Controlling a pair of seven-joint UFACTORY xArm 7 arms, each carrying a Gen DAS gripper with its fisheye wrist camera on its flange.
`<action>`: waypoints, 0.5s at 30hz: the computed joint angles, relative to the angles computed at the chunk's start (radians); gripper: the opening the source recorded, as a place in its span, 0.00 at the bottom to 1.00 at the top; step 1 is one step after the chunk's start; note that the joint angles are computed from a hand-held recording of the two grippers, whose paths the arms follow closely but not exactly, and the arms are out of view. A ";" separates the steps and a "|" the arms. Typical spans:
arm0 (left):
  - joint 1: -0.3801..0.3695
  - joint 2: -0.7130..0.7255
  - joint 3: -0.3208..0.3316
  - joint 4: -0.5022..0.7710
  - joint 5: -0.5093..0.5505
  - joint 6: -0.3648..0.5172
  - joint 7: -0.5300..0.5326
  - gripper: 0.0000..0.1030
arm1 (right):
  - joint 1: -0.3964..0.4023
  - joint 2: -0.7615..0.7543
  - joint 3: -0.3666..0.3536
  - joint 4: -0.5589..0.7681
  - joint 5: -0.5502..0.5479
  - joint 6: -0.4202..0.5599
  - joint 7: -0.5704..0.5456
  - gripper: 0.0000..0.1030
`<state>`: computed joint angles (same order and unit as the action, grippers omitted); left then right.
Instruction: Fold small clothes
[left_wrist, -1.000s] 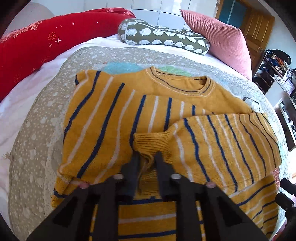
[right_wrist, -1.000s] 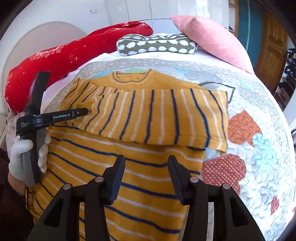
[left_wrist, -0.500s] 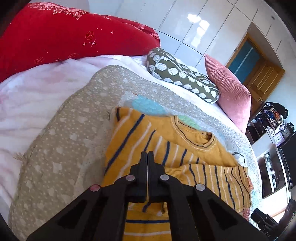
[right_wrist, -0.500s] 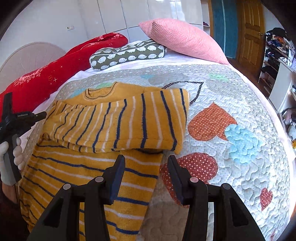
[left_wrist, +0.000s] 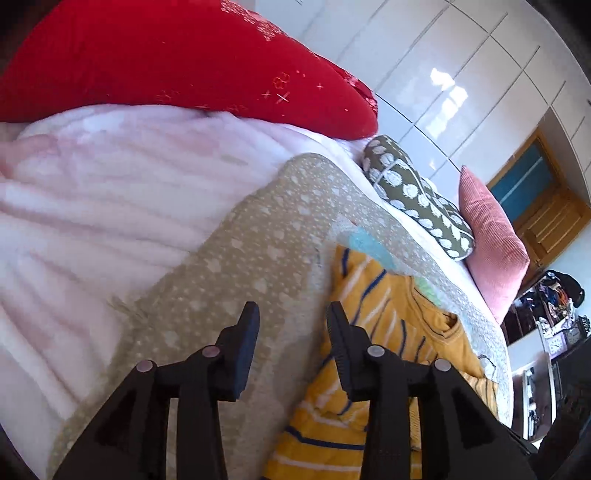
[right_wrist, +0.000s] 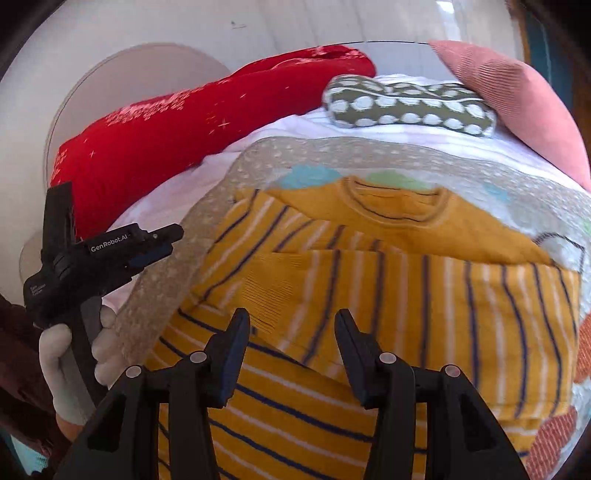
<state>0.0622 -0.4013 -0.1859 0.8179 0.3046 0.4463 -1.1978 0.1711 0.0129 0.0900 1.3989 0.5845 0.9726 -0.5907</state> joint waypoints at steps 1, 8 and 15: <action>0.006 -0.008 0.000 -0.006 0.007 0.011 -0.001 0.36 | 0.018 0.024 0.017 0.015 -0.032 -0.022 0.036 0.50; -0.012 -0.066 0.047 -0.077 -0.059 -0.021 0.067 0.36 | 0.066 0.120 0.043 0.067 -0.271 -0.086 0.236 0.08; 0.018 -0.121 0.058 -0.135 -0.129 -0.054 0.084 0.37 | 0.067 0.112 0.055 0.152 -0.227 -0.091 0.254 0.07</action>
<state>0.0804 -0.5225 -0.1282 0.6831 0.1753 0.3924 -1.1137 0.2385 0.1254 0.1450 1.5505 0.3579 0.8816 -0.3367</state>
